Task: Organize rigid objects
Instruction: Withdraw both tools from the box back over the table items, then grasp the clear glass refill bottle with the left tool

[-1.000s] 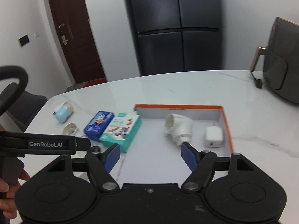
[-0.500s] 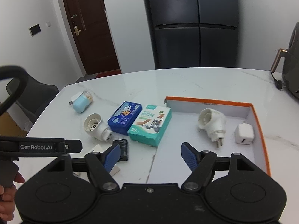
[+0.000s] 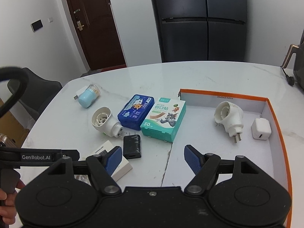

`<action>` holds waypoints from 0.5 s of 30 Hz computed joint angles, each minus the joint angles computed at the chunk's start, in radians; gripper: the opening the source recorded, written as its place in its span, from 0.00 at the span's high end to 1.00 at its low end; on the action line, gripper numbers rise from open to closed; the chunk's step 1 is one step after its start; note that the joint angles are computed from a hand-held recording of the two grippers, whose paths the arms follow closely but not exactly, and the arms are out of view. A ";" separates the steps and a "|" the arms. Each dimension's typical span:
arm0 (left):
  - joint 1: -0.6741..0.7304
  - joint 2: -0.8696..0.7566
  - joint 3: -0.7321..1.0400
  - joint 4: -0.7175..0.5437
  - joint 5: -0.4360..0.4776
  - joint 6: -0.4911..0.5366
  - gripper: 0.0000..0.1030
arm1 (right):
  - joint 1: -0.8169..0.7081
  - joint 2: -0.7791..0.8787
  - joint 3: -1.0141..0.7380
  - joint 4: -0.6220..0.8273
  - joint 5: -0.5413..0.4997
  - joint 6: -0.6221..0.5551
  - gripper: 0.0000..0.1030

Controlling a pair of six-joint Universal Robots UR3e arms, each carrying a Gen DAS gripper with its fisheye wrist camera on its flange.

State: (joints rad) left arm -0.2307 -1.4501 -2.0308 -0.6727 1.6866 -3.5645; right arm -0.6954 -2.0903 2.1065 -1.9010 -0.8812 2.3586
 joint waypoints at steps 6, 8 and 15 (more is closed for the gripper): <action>0.033 0.046 -0.092 0.040 -0.044 0.061 0.07 | -0.015 -0.001 0.012 -0.005 -0.012 0.010 0.17; 0.034 0.064 -0.137 0.070 -0.056 0.072 0.07 | -0.026 -0.001 0.018 -0.006 -0.012 0.012 0.17; -0.010 0.005 -0.185 0.138 -0.020 0.088 0.17 | -0.012 0.001 0.040 -0.019 -0.021 0.014 0.16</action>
